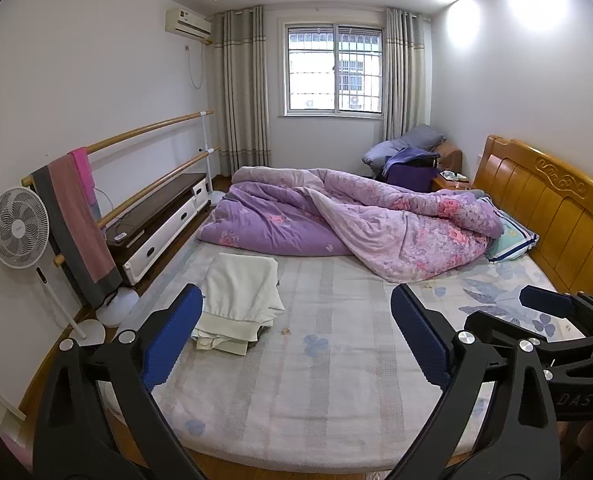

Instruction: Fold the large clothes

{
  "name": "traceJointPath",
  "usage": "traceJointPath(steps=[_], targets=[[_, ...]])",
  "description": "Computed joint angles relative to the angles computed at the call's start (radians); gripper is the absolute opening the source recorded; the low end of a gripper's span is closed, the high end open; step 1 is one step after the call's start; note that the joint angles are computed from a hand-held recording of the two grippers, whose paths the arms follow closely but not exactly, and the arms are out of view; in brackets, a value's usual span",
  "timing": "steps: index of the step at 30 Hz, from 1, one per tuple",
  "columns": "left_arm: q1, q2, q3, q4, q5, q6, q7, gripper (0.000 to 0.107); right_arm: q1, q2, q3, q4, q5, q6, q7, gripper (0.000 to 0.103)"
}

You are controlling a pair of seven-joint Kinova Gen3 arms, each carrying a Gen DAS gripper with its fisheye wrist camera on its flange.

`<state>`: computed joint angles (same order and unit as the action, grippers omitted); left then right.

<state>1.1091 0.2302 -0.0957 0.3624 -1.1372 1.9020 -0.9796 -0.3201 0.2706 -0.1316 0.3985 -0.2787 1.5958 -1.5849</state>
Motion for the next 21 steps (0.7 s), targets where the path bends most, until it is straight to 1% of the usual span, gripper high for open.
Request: traceJointPath(steps=[2,4,9,15,21], targets=[[-0.005,-0.021,0.008,0.042,0.005,-0.016,0.021,0.096,-0.001,0.001,0.0,0.001,0.0,0.0,0.0,0.095],[-0.011,-0.04,0.03,0.087,-0.007,-0.033,0.045,0.096,-0.003,0.0,0.001,0.003,0.002,-0.001,-0.004,0.095],[-0.032,-0.053,0.087,0.14,-0.051,-0.046,0.064,0.096,-0.002,0.002,-0.001,0.008,0.0,-0.002,-0.003,0.095],[-0.053,-0.057,0.13,0.159,-0.085,-0.053,0.066,0.095,-0.002,0.001,-0.001,0.013,0.0,-0.004,-0.001,0.095],[-0.056,-0.051,0.142,0.148,-0.093,-0.04,0.063,0.095,0.006,0.002,-0.002,0.014,-0.008,-0.003,-0.001,0.095]])
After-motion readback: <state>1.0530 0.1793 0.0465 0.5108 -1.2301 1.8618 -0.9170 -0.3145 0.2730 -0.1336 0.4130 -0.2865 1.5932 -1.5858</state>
